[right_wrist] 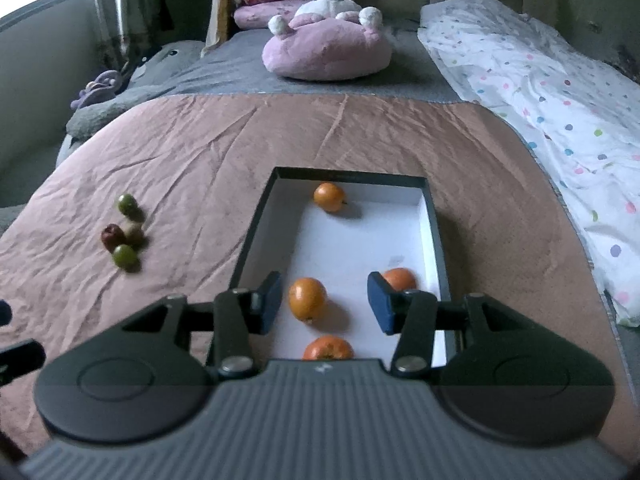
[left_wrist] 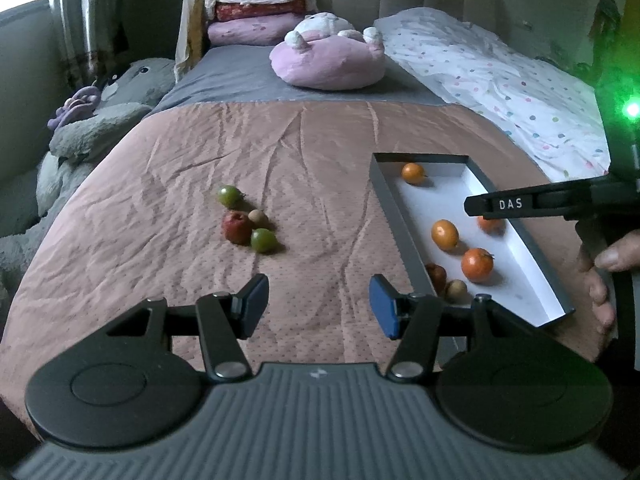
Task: Organize fruits
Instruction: 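Move the right tool to the green fruit on the bed and grasp it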
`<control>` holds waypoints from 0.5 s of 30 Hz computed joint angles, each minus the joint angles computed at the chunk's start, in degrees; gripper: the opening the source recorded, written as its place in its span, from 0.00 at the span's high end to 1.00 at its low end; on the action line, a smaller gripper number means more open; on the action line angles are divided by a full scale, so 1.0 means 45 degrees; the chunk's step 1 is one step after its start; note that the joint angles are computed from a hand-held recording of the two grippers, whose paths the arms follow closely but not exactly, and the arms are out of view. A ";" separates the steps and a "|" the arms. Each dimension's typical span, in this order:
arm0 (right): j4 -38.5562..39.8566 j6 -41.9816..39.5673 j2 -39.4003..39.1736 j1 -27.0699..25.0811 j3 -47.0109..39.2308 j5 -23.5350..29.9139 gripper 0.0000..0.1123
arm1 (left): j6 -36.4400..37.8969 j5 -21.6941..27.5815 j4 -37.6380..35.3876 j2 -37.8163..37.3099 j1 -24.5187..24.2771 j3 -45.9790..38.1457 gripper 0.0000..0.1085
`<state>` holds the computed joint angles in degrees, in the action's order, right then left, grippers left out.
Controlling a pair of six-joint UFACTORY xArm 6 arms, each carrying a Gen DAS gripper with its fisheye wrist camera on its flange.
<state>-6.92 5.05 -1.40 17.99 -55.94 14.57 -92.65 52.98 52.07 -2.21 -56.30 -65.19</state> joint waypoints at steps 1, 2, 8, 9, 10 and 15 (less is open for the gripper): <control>-0.0006 -0.0017 0.0015 0.0054 -0.0030 0.0021 0.56 | -0.0036 0.0003 0.0010 -0.0042 0.0019 0.0052 0.43; 0.0016 -0.0036 0.0032 0.0100 -0.0054 0.0027 0.56 | -0.0077 0.0006 0.0023 -0.0084 0.0033 0.0103 0.43; 0.0330 -0.0348 0.0169 0.0493 -0.0291 0.0085 0.56 | -0.0398 0.0074 0.0090 -0.0415 0.0102 0.0494 0.43; 0.0454 -0.0466 0.0183 0.0564 -0.0318 0.0084 0.56 | -0.0448 0.0114 0.0092 -0.0473 0.0100 0.0553 0.43; 0.0604 -0.0590 0.0202 0.0653 -0.0351 0.0081 0.56 | -0.0514 0.0125 0.0104 -0.0552 0.0119 0.0643 0.43; 0.1542 -0.1463 0.0340 0.1141 -0.0458 -0.0069 0.56 | -0.0794 0.0225 0.0161 -0.0942 0.0191 0.1086 0.43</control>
